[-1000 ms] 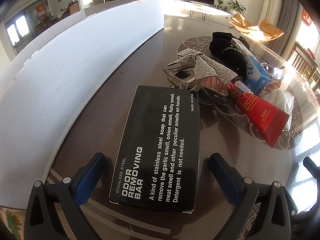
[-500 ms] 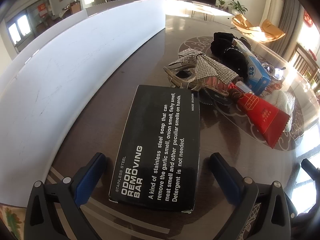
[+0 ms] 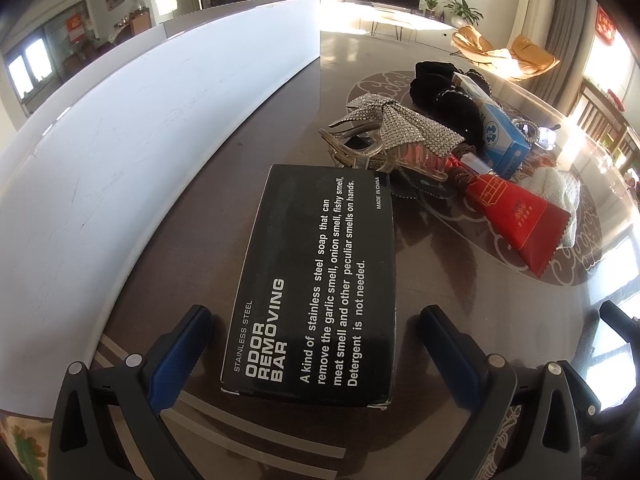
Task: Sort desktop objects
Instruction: 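Move the left tool to the black odor bar box while the right tool approaches the red candy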
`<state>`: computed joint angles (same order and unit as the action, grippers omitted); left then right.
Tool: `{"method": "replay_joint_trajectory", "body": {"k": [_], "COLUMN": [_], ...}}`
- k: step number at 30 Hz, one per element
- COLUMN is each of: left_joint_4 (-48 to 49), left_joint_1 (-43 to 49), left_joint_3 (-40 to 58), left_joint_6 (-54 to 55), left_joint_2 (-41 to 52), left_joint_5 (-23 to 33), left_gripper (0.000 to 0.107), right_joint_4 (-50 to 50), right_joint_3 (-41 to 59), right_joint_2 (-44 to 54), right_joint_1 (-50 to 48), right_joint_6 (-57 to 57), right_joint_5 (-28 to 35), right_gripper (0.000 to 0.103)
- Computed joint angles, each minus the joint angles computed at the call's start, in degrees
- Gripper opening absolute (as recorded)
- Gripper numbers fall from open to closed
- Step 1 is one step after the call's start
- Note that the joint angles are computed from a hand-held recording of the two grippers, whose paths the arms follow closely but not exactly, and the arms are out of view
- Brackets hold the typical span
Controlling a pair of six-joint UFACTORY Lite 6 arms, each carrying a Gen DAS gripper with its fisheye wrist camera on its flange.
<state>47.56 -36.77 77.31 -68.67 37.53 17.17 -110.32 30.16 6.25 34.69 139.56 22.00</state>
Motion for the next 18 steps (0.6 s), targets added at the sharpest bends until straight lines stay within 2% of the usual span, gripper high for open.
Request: {"method": "replay_joint_trajectory", "body": {"k": [8, 15, 17, 18], "left_joint_4": [-7.72, -0.82, 4.27, 7.27], "left_joint_1": [1.28, 1.3, 1.2, 1.02], "left_joint_3": [1.23, 2.41, 0.87, -0.6], "left_joint_6": [9.77, 2.81, -2.03, -5.14], "left_joint_2": [0.32, 1.59, 0.34, -0.91], "left_joint_5": [-0.13, -0.77, -1.52, -1.77], "left_gripper": [0.103, 0.103, 0.088, 0.073], "right_joint_4": [0.23, -0.36, -0.95, -1.15], "right_joint_3": [0.44, 0.03, -0.14, -0.22], "right_joint_2": [0.38, 0.11, -0.09, -0.29], "right_joint_1": [-0.28, -0.43, -0.57, -0.75], "right_joint_6": [-0.24, 0.24, 0.61, 0.35], "right_joint_5": [-0.35, -0.37, -0.6, -0.98], "right_gripper": [0.103, 0.103, 0.103, 0.103]}}
